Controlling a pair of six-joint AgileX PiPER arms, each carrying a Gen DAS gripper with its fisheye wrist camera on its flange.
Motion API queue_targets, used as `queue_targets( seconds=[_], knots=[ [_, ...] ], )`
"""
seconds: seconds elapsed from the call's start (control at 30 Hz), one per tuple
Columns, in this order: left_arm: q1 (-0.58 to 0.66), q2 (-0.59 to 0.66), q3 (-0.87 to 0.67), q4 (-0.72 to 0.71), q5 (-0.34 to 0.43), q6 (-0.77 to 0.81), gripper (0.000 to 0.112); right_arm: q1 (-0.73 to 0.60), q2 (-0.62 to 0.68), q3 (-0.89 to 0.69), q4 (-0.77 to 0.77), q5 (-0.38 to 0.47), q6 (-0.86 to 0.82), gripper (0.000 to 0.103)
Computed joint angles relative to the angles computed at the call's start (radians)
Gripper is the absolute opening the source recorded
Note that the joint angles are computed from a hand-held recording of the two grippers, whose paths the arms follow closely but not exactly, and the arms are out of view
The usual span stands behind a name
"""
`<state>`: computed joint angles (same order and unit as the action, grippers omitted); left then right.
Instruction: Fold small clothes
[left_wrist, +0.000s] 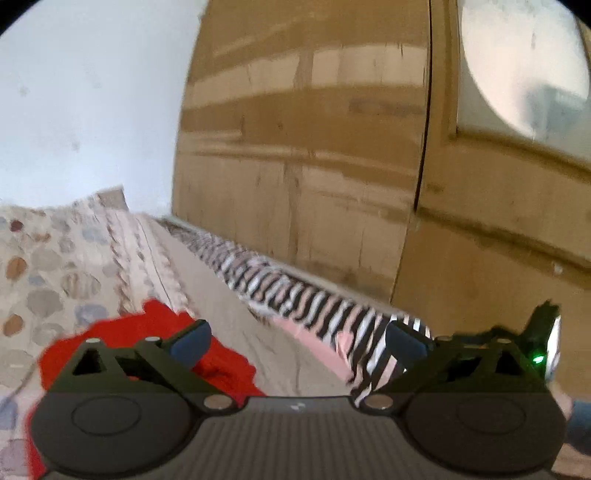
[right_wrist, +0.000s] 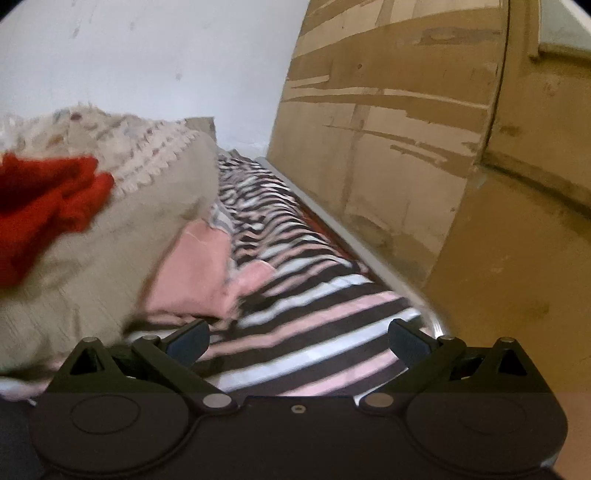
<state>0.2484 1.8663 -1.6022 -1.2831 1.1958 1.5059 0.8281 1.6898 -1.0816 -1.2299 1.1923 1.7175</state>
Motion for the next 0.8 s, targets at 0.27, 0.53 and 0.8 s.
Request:
queue_targets(
  seconds=[0.27, 0.53, 0.8],
  knots=[
    [0.124, -0.090, 0.101, 0.014, -0.142, 0.046, 0.103, -0.075, 0.030, -0.159, -0.071, -0.270, -0.008, 0.102],
    [0.167, -0.023, 0.154, 0.083, -0.253, 0.233, 0.102, -0.239, 0.177, -0.502, 0.242, -0.698, -0.358, 0.102],
    [0.161, 0.070, 0.090, 0.063, -0.230, 0.298, 0.082, -0.349, 0.484, -1.006, 1.042, -0.679, -1.098, 0.082]
  ],
)
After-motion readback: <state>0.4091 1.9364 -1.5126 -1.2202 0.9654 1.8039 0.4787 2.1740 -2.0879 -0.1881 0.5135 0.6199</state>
